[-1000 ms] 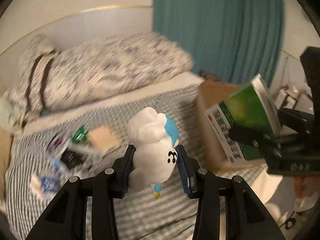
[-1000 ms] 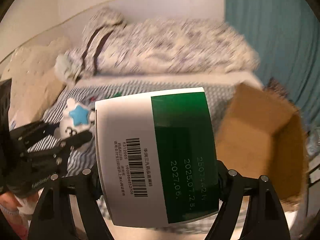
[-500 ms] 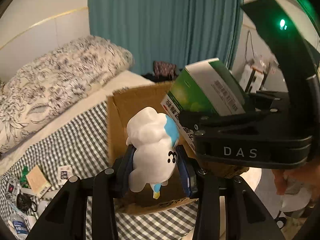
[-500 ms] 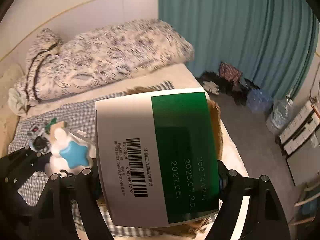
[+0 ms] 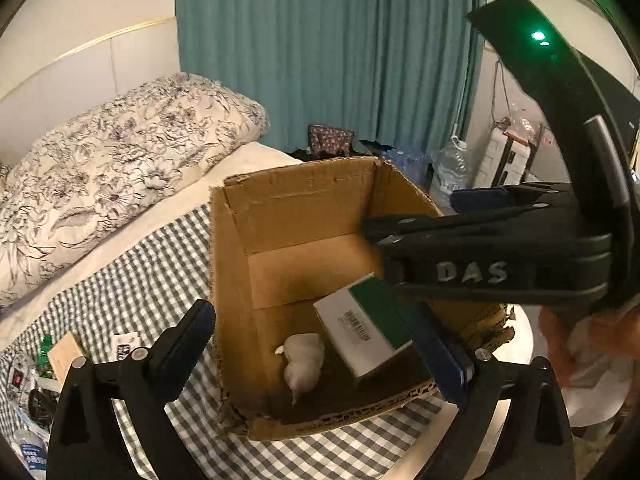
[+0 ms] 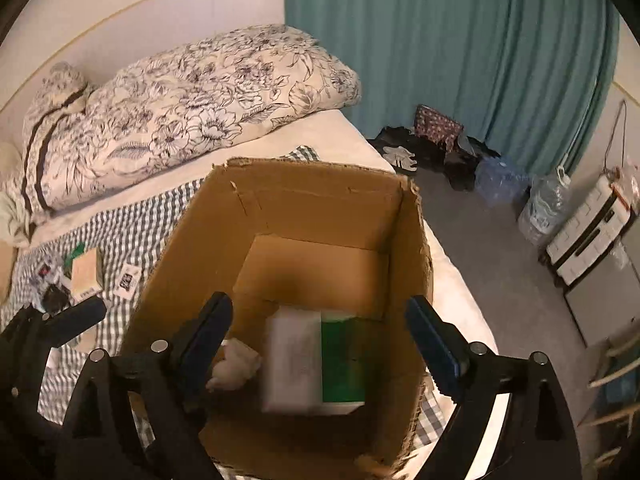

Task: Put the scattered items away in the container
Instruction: 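Carry both items to the cardboard box and open both tools to drop them, then move both tools back over the bed toward the white cup and tape roll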

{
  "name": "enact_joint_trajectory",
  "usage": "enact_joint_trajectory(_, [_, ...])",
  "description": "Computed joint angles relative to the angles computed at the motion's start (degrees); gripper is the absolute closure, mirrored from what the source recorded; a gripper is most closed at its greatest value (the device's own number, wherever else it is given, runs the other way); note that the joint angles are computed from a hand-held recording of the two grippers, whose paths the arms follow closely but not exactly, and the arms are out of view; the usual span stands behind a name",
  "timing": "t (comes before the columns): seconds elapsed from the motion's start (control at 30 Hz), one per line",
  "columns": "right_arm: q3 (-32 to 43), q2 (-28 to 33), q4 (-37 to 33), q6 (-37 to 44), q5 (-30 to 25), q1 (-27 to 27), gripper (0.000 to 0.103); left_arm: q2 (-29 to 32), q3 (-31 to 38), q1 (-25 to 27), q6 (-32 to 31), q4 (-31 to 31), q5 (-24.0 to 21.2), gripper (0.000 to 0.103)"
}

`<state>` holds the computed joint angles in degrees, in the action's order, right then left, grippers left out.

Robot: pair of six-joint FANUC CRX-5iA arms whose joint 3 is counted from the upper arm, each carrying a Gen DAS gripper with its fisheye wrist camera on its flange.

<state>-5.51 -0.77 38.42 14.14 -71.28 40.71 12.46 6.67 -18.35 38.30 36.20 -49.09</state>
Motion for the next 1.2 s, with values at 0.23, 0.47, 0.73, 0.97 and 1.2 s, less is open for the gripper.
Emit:
enact_joint_trajectory(0.23, [-0.1, -0.5, 1.8, -2.3, -0.5, 2.5, 0.014, -3.3, -2.8, 2.2, 2.3, -1.7, 1.2, 0.004])
enact_joint_trajectory(0.47, [0.8, 1.1, 3.4, -5.8, 2.3, 6.3, 0.014, -8.5, -6.6, 6.9, 4.0, -5.6, 3.6, 0.004])
enact_joint_trajectory(0.73, [7.0, 7.1, 4.7, -5.5, 2.9, 11.2, 0.014, -13.1, -11.3, 17.1, 4.9, -6.5, 4.8, 0.004])
enact_joint_trajectory(0.97, [11.3, 13.2, 5.7, -6.6, 9.7, 14.3, 0.014, -16.8, -17.3, 26.8, 4.7, -8.7, 9.7, 0.004])
enact_joint_trajectory(1.2, [19.2, 21.2, -0.1, -0.9, 11.8, 15.5, 0.014, -15.1, -19.5, 33.5, 3.7, -5.9, 8.9, 0.004])
